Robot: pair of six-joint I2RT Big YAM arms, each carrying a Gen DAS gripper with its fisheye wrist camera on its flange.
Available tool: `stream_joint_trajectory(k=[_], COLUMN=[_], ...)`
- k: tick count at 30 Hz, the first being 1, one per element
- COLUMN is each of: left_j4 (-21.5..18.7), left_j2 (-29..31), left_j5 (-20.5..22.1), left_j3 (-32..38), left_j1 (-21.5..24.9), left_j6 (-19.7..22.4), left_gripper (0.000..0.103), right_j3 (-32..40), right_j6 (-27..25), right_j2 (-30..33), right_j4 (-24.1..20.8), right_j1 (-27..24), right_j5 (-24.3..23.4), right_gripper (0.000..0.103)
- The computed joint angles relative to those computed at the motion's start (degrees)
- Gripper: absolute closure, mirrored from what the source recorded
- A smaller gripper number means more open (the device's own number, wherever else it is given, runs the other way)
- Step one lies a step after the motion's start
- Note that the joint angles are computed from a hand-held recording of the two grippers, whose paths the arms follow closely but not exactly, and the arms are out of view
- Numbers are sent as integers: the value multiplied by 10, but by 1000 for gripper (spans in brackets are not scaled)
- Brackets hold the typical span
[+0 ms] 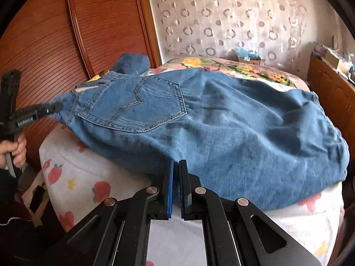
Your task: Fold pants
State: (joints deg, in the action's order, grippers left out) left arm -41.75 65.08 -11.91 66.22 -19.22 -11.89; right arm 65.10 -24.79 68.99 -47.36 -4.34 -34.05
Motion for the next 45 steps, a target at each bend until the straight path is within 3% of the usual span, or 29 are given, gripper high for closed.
stream_joint_trajectory(k=[5,6,9,10,11,12,20,22,24,27,45], left_j4=[-10,-11,-7,-7,-4,4,18,20,21,28,49], left_j2=[-8,-10,-16,-16,-17,-18,-7,-1,6,19,115], left_j5=[-14,-14,-19,-24,-25,-22,-21,-24,-27,-16,23], left_j3=[0,1,4,6,6,5,12,14,18,23,72], left_j1=[-8,-8,-12,-13,-14,-15,-33,-37,-42,-47,-93], left_j6=[0,0,9,11,11,10,14,13,14,12,-2], left_gripper=[68,59,47,41,27,23,23,23,23,23,23], right_j3=[-1,-5,-15,-15,-17,-20,-23,-20,-18,-11,70], right_j6=[6,7,14,16,16,12,6,4,8,14,19], right_j2=[-5,-9,-19,-21,-24,-26,-32,-30,-28,-21,56], right_j4=[0,2,7,7,7,9,13,14,20,23,23], right_j1=[-11,-14,-29,-33,-37,-41,-63,-73,-83,-103,-218], right_j5=[-11,-11,-17,-19,-20,-20,-11,-9,-5,-6,16], right_gripper=[100,100,100,100,100,100,95,88,74,65,63])
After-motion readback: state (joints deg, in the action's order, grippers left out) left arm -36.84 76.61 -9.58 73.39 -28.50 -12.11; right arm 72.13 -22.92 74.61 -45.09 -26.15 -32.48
